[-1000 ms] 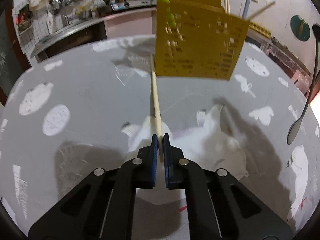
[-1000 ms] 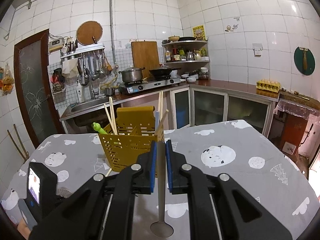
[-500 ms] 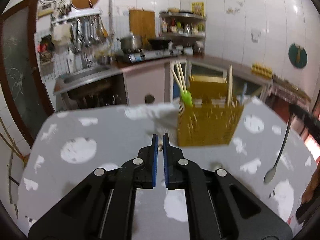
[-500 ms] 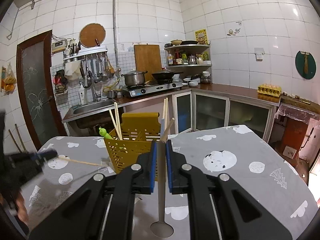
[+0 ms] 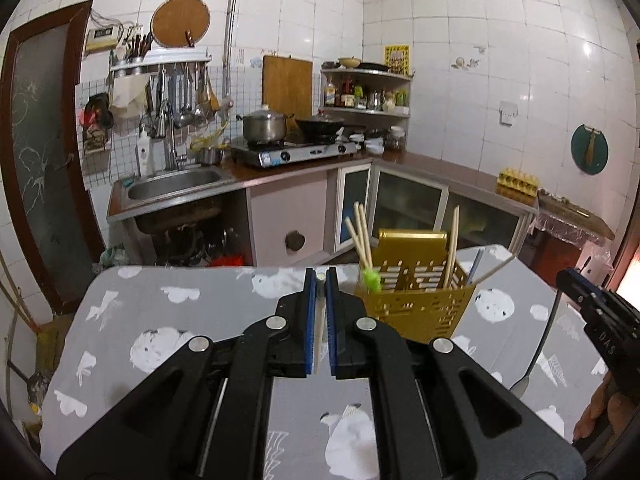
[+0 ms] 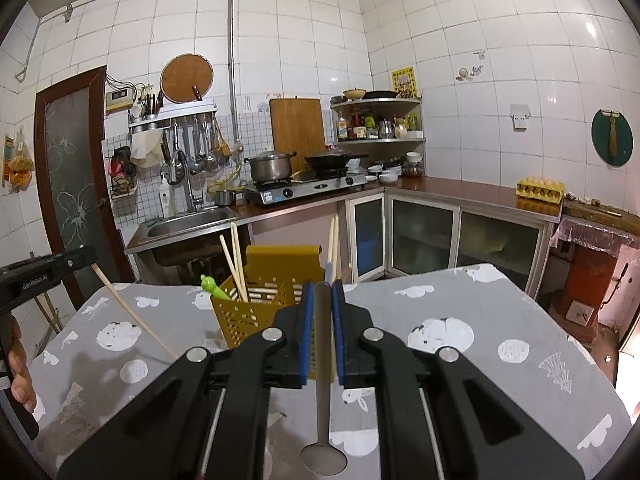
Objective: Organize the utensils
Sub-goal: 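Lower the chopstick and spoon down into the caddy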
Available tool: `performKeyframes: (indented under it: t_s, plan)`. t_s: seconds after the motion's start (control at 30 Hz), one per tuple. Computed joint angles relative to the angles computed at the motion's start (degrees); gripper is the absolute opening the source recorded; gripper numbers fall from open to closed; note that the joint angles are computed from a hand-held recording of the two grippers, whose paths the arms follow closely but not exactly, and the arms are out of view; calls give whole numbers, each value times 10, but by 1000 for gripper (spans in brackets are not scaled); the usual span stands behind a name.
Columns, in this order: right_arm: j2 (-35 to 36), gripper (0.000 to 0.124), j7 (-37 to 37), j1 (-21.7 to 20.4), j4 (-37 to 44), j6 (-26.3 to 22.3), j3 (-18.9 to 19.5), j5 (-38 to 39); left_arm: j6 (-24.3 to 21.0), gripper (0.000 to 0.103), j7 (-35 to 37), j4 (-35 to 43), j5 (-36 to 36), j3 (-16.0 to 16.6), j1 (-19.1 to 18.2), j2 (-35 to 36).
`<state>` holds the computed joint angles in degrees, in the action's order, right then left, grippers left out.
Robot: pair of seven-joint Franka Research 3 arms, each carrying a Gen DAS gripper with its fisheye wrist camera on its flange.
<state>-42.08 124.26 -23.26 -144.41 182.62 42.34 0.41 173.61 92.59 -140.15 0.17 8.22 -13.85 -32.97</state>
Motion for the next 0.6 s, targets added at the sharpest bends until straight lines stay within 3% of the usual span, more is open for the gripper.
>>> performKeyframes:
  t_s: [0.4,0.6]
  plan:
    - [35,10,-13,-55,74,17,22,-5,13,3,29,61,-24,30,-66,-2]
    - [56,10,-23,-108,136,21,55,-8,15,3,45,105,-47,43,-105,2]
